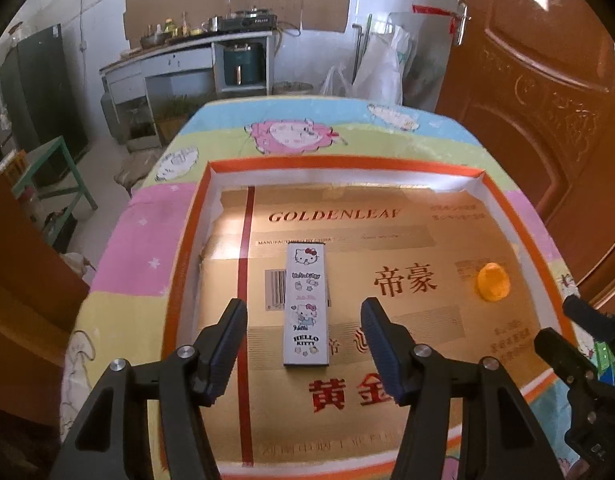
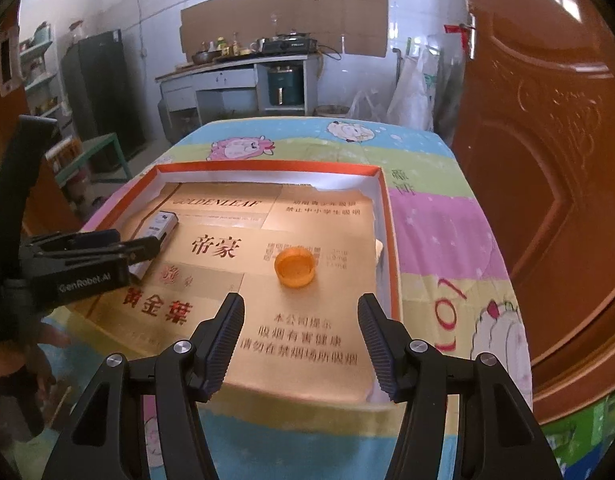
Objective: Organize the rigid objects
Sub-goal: 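Open both grippers to drop the cap and box into the tray, then move both grippers back toward the remaining caps on the table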
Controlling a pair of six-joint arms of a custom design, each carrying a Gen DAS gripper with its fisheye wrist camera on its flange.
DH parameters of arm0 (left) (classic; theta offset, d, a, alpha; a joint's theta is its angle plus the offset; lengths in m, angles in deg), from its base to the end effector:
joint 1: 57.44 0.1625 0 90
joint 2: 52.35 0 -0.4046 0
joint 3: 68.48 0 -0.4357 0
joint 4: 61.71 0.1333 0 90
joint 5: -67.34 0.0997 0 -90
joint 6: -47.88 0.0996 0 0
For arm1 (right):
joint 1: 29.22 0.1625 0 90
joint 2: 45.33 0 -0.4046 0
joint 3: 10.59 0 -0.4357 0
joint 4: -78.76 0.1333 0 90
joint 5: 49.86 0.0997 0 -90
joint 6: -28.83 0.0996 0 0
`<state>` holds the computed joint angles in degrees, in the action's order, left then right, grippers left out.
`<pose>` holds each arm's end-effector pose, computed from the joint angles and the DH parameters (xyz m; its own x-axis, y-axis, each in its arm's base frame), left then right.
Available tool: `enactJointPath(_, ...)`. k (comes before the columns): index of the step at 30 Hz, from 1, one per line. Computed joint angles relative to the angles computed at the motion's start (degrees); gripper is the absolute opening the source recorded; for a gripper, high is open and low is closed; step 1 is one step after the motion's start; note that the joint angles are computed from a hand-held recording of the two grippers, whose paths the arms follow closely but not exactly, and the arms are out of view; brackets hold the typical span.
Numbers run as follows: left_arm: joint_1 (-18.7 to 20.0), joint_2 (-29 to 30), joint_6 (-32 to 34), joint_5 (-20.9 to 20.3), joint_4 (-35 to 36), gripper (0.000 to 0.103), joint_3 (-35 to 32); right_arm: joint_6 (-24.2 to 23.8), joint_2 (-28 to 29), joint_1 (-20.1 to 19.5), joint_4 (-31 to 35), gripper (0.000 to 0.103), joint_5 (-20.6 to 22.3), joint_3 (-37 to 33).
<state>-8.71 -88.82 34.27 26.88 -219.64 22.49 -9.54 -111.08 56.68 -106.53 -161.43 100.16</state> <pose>-0.2982 -0.6568 0.0086 -0.7383 0.1149 -0.6646 0.4814 0.7800 -0.3999 0.0529 -0.6146 0.2408 -0.7397 -0.1223 0.6617 -0.5274 0.7160 -0.4573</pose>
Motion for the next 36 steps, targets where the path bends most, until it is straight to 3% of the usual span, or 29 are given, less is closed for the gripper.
enactJointPath(5, -2.0, -3.7, 0.6, -1.3, -3.0, 0.059, 4.8, 2.3, -4.1, 0.1, 1.2, 0.061, 1.7, 4.1)
enactJointPath(16, -6.7, -9.9, -0.4, 0.8, -7.4, 0.059, 14.1, 3.7, -9.0, 2.5, -2.1, 0.061, -0.8, 10.8)
enactJointPath(19, -7.4, -11.6, -2.2, -0.7, -6.9, 0.051, 16.0, 4.2, -10.3, 3.0, -2.6, 0.061, -1.2, 12.4)
enactJointPath(28, -11.0, -16.0, -6.2, 2.1, -6.7, 0.051, 22.7, 3.6, -14.5, 5.1, -5.3, 0.061, -2.1, 18.2)
enactJointPath(33, -13.5, -18.0, -7.2, 5.1, -7.0, 0.051, 26.4, 4.8, -18.2, 6.0, -3.3, 0.061, -1.1, 21.8)
enactJointPath(36, -14.6, -19.4, -7.4, 4.9, -6.7, 0.051, 28.4, 5.2, -20.1, 6.4, -3.1, 0.061, -1.0, 24.4)
